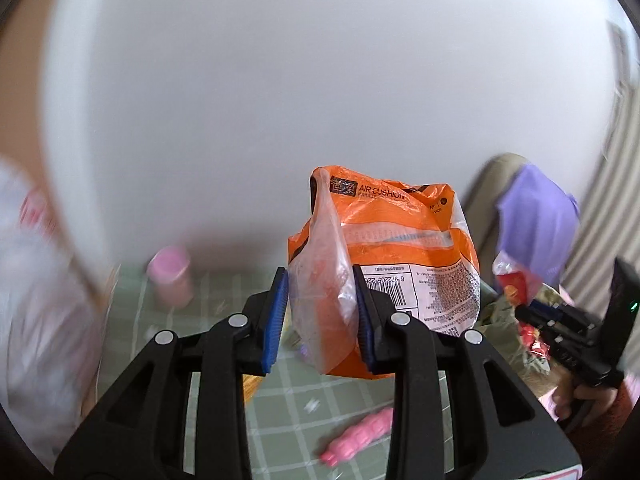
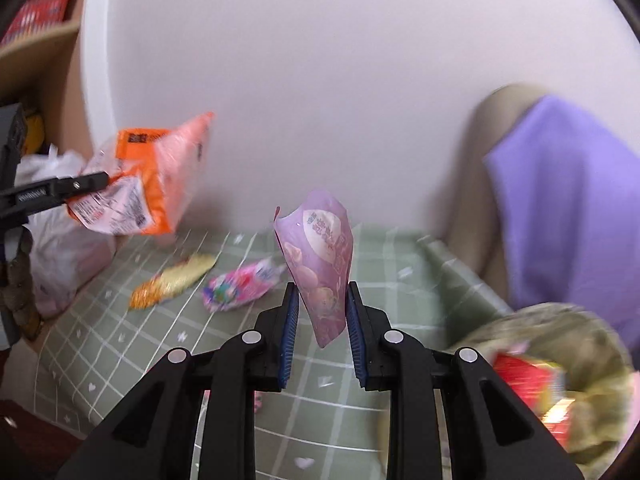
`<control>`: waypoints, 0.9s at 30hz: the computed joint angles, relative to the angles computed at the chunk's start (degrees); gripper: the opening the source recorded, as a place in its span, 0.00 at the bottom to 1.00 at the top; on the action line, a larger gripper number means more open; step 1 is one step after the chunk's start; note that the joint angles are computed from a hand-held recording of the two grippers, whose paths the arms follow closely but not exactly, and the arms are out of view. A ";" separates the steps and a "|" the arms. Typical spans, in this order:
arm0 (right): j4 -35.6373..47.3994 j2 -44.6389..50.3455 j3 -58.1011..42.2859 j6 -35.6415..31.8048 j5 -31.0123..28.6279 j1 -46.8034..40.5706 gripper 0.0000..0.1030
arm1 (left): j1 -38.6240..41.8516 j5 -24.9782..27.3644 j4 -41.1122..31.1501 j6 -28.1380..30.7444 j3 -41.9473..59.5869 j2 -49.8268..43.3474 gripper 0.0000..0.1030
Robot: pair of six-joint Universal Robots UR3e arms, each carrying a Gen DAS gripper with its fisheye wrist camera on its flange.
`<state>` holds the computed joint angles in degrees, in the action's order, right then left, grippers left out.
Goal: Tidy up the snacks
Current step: 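Lift and carry the orange bag and purple wrapper over the yellow bag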
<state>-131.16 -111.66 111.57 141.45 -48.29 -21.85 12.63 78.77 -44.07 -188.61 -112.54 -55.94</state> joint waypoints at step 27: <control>49.56 -11.52 -12.65 -35.63 14.77 -52.11 0.23 | -42.24 5.49 -16.80 4.95 80.85 -74.77 0.28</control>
<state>-81.59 -123.18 98.91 105.82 -33.52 -73.96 -29.61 84.26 -60.87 -183.66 -31.69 -130.72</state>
